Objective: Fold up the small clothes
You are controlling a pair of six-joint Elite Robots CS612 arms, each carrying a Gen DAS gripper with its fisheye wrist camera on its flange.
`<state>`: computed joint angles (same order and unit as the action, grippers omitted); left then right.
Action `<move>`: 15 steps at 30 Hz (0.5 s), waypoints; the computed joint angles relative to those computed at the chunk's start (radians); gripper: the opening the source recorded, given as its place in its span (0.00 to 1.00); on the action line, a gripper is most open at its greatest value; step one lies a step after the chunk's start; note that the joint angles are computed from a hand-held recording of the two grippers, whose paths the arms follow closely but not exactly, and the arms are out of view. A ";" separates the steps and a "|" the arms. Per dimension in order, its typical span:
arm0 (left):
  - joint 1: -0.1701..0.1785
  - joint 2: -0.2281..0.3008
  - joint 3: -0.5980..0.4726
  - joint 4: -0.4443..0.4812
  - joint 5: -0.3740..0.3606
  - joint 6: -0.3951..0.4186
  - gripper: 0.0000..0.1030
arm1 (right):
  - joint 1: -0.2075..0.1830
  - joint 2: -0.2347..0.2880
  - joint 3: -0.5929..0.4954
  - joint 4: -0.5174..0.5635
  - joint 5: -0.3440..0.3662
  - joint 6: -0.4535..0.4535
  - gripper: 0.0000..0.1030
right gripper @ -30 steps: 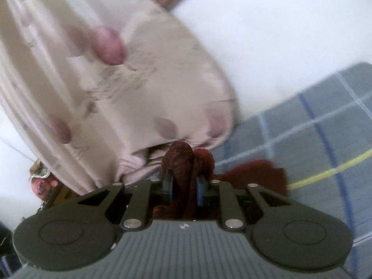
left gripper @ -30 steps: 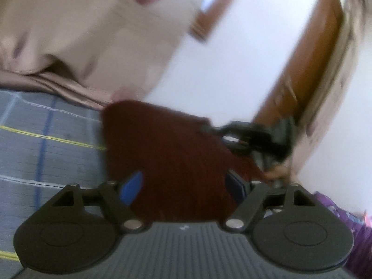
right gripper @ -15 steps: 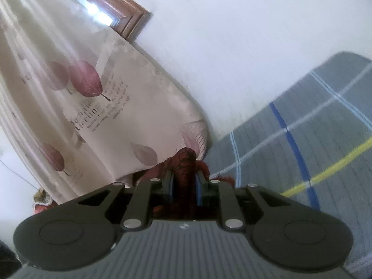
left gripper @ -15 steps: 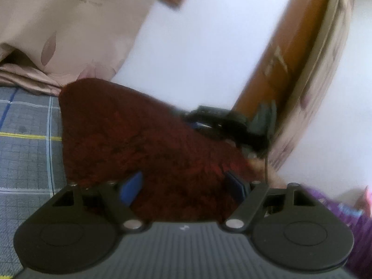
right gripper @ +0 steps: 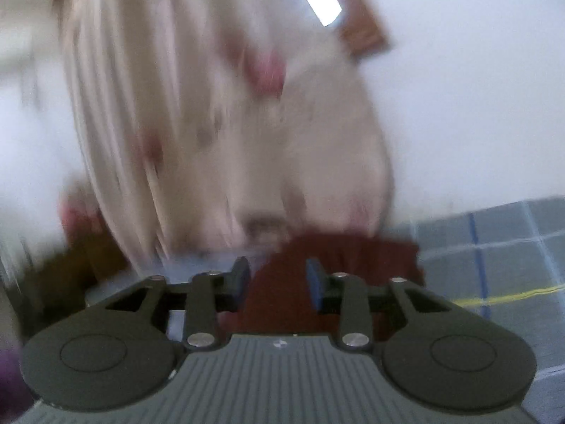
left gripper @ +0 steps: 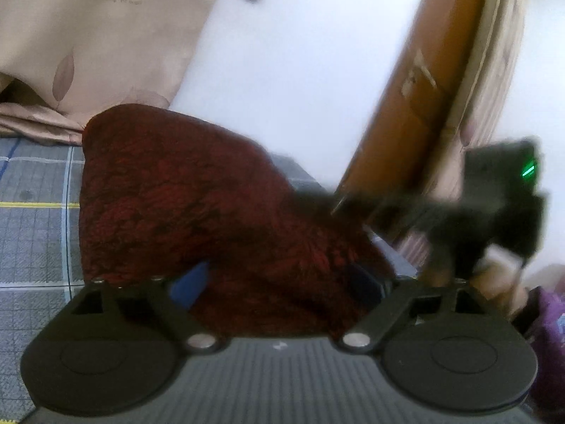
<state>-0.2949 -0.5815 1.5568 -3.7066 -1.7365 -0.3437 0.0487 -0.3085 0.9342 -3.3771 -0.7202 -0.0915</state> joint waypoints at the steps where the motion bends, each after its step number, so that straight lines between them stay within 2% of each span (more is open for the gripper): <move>1: 0.000 -0.002 0.006 -0.008 -0.001 0.000 0.86 | 0.008 -0.012 0.020 0.077 -0.042 -0.093 0.31; 3: -0.003 -0.010 0.027 -0.036 0.023 0.002 0.86 | 0.020 -0.011 0.026 0.129 -0.155 -0.169 0.22; 4: -0.007 -0.019 0.039 -0.043 0.048 0.010 0.87 | 0.022 -0.004 0.020 0.135 -0.199 -0.172 0.22; 5: -0.013 -0.032 0.053 -0.042 0.085 0.018 0.87 | 0.021 0.004 0.013 0.133 -0.213 -0.164 0.23; 8: -0.028 -0.064 0.081 -0.015 0.190 0.057 0.87 | 0.021 0.028 -0.006 0.094 -0.228 -0.124 0.28; 12: -0.045 -0.098 0.081 0.132 0.331 0.098 0.88 | 0.025 0.025 0.005 0.072 -0.234 -0.094 0.30; 15: -0.044 -0.103 0.078 0.161 0.356 0.089 0.88 | 0.026 0.026 0.003 0.066 -0.236 -0.072 0.36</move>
